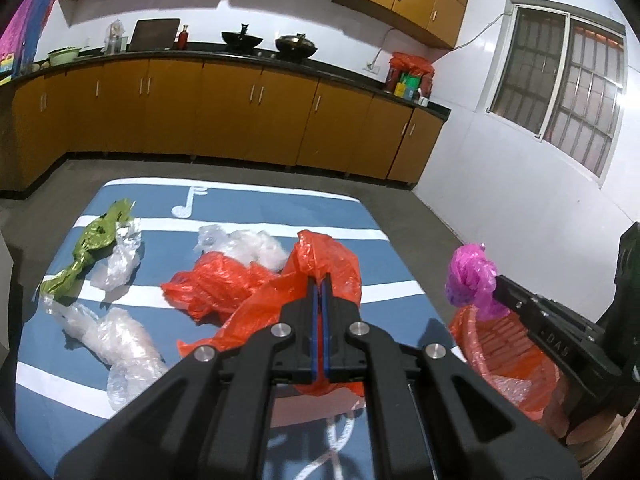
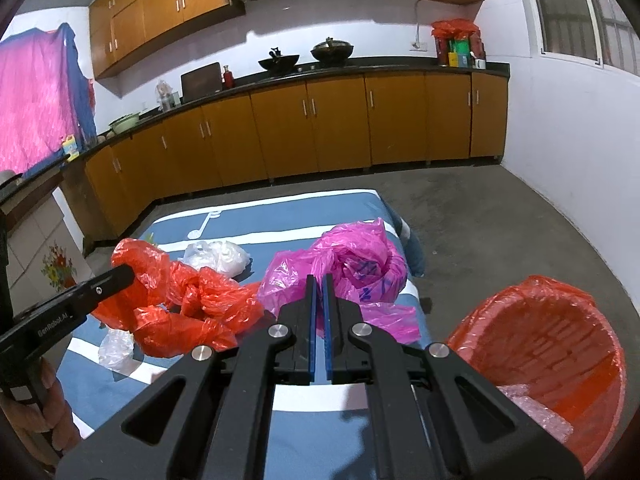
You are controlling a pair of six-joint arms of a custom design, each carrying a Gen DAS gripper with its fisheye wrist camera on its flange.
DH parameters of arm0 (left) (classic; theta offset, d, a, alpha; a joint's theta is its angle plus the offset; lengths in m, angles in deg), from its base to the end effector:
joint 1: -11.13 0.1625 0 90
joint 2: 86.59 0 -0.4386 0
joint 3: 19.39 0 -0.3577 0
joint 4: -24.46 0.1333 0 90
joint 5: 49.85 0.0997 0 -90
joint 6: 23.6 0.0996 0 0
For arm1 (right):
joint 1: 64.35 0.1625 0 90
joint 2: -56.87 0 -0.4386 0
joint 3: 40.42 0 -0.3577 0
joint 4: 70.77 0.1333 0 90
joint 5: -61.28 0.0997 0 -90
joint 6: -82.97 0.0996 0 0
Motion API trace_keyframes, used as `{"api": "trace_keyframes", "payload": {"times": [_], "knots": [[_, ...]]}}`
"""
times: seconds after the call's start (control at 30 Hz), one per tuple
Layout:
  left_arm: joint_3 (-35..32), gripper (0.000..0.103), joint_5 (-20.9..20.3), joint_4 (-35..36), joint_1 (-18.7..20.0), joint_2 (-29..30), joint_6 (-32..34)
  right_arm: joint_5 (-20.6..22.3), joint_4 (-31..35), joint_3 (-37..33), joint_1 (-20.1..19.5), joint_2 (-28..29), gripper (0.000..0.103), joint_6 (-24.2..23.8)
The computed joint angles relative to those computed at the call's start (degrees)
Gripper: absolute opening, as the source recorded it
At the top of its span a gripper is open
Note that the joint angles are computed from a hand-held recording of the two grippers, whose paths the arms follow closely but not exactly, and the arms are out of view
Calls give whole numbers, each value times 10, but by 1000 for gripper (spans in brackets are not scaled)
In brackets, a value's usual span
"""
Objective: Collect trash
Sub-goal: 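Carry both bags over the wastebasket and open both grippers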
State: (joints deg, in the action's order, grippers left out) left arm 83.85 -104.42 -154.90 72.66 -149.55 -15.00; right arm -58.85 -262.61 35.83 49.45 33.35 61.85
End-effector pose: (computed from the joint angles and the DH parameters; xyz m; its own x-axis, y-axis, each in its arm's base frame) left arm -0.1176 -0.6175 0.3441 -0.8680 0.0894 -0.4884 0.4471 0.5688 -0.6903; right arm 0.3785 -0.6518 0.0719 -0.7858 -0.2175 0.5789 -0.5867 0.5581 -0.5868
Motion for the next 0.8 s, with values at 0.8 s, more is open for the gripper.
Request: {"api": "trace_keyframes", "payload": {"times": [0.8], "knots": [[-20,3,-53,10,-54,51,-12,-54,-103,115,-14,-79,4,7]]}}
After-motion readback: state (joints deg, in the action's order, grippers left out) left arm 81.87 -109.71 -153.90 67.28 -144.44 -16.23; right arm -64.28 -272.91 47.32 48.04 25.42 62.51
